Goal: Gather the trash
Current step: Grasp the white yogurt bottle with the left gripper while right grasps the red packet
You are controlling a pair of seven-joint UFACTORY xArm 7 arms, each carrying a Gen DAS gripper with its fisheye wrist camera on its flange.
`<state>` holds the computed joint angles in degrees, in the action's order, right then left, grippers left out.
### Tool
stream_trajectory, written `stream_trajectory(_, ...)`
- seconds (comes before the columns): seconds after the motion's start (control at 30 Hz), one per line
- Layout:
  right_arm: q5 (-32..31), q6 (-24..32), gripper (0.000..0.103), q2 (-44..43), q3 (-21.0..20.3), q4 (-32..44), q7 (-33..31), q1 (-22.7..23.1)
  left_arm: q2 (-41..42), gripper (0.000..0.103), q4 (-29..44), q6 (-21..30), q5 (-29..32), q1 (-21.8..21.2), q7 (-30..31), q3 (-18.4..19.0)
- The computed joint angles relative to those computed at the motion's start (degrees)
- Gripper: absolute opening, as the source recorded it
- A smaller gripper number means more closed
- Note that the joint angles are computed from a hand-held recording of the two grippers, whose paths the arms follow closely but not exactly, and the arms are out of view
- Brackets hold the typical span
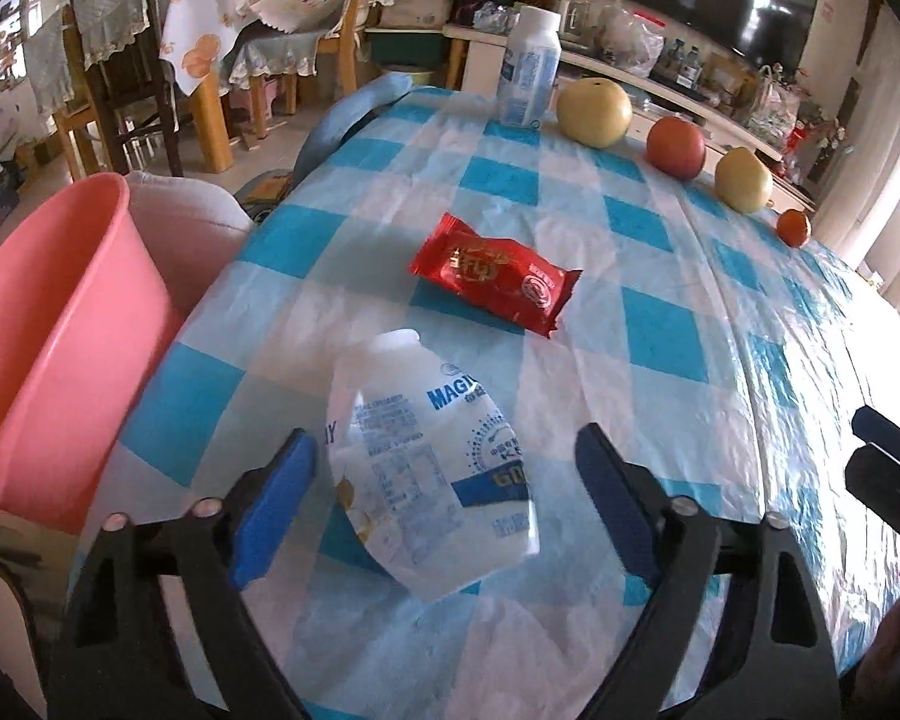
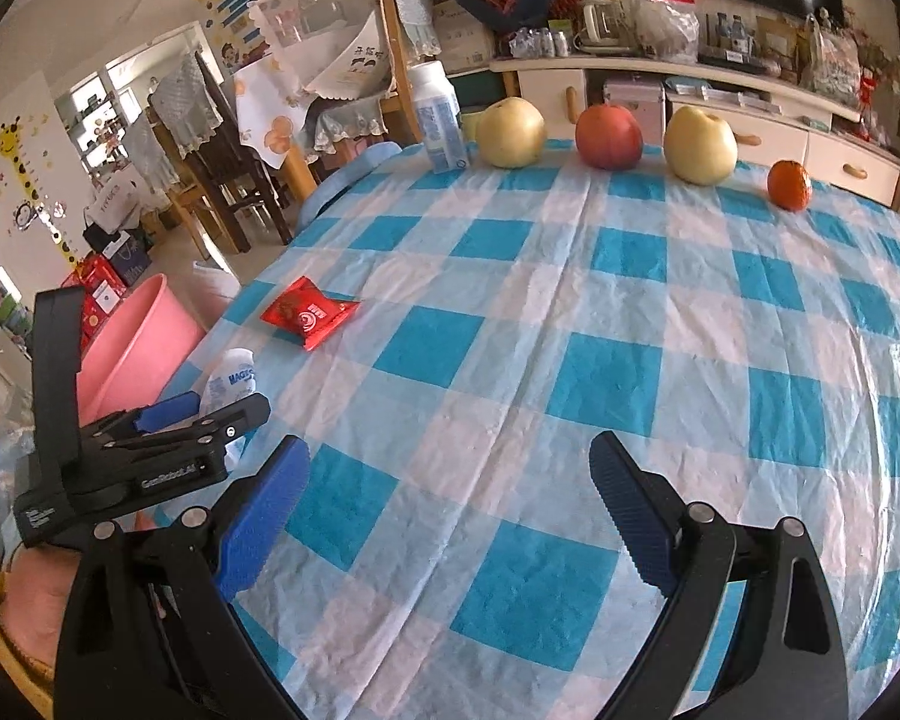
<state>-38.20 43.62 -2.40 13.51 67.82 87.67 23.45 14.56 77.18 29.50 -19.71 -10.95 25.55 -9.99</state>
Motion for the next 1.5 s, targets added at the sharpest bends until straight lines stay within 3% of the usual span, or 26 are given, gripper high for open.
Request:
stream_trajectory(0.33, 1.2, -1.8, 0.093, 0.5, -0.2, -0.2, -1.7, -0.4, 1.0, 0.064, 0.1, -1.6, 2.5, -0.6, 0.3, -0.3)
stream_trajectory(0.97, 0.3, -6.8, 0.093, 6.7, -2.7, 2.9, -5.1, 1.4, 3.6, 0.064, 6.2, -0.7, -6.9, 2.7, 8.2, -1.8)
stream_trajectory(1.2, -0.9, -6.8, 0.093, 12.2, -5.2, 9.3, -8.5, 3.2, 7.1, 0.064, 12.0, -0.8, -7.3, 3.9, 8.0, -1.8)
stream_trajectory(1.33, 0.5, -5.0, 0.091, 17.2, -6.8, 15.9, -15.1, 4.1, 9.9, 0.064, 16.1, 0.1, -7.1, 4.3, 7.0, -2.3)
stream_trajectory(1.4, 1.6, -4.2, 0.083, 20.2, -7.7, 20.2, -18.9, 4.5, 11.2, 0.064, 17.9, -0.5, -6.3, 3.9, 6.9, -2.4)
stream_trajectory(1.5, 4.1, -2.7, 0.083, 24.4, -9.1, 26.5, -24.4, 5.1, 13.4, 0.064, 20.9, -1.9, -4.6, 3.3, 6.3, -2.4)
